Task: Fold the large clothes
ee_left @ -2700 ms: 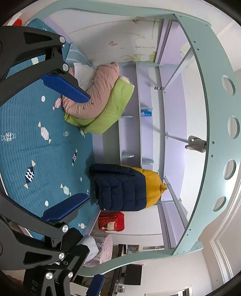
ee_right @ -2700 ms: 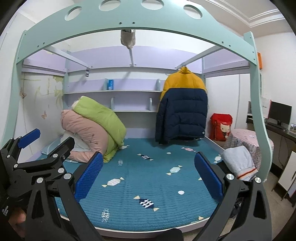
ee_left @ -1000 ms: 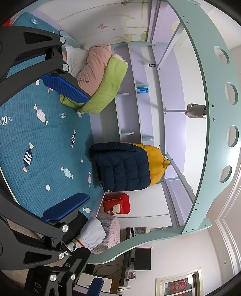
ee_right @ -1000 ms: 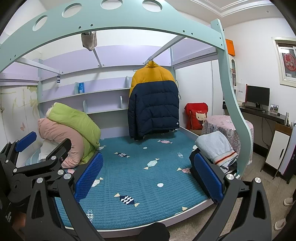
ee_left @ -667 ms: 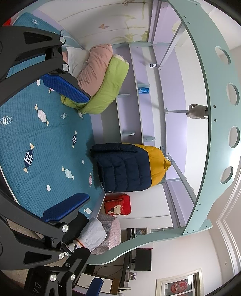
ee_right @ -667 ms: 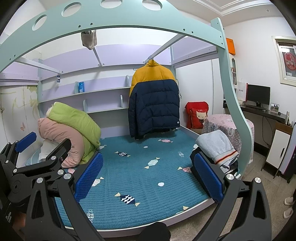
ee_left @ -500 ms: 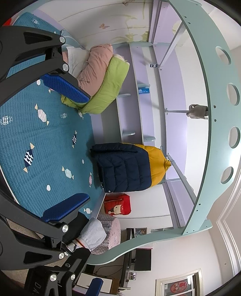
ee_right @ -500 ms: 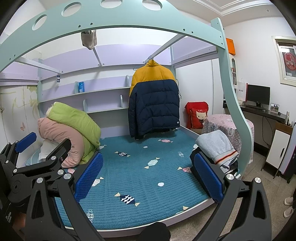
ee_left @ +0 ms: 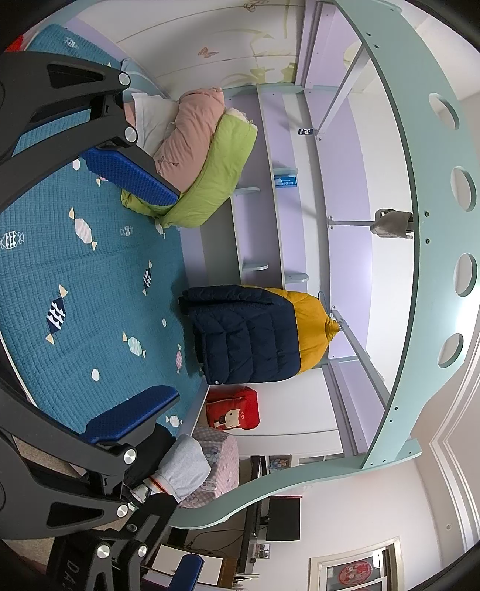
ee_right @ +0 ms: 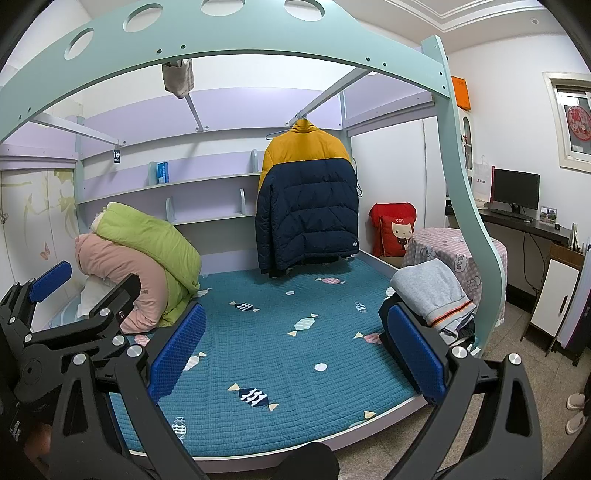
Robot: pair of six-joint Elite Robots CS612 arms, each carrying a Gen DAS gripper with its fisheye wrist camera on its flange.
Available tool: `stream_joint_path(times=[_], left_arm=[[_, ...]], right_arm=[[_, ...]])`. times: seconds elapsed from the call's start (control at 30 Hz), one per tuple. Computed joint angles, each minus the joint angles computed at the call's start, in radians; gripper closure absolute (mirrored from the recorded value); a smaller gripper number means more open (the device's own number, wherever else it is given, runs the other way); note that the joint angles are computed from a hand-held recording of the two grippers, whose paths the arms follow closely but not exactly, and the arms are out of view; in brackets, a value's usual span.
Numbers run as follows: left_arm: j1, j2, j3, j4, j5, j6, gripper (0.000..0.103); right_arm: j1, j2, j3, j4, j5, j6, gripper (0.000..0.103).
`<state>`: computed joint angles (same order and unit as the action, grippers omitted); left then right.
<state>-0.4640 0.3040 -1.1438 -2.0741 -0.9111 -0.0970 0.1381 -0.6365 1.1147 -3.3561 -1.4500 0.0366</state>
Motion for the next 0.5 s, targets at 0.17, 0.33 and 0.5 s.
stream_joint_path(times=[0.17, 0.33, 0.5], left_arm=[[0.0, 0.0, 0.008, -0.009, 0.004, -0.002, 0.005], [0.001, -0.001, 0.014, -0.016, 0.009, -0.001, 0.005], [0.001, 0.0, 0.012, -0.015, 0.009, -0.001, 0.005]], right_arm=[[0.001, 0.002, -0.002, -0.008, -0.004, -0.001, 0.008], [0.002, 0.003, -0.001, -0.009, -0.005, -0.001, 0.008], [0.002, 0.002, -0.001, -0.009, -0.004, -0.001, 0.008]])
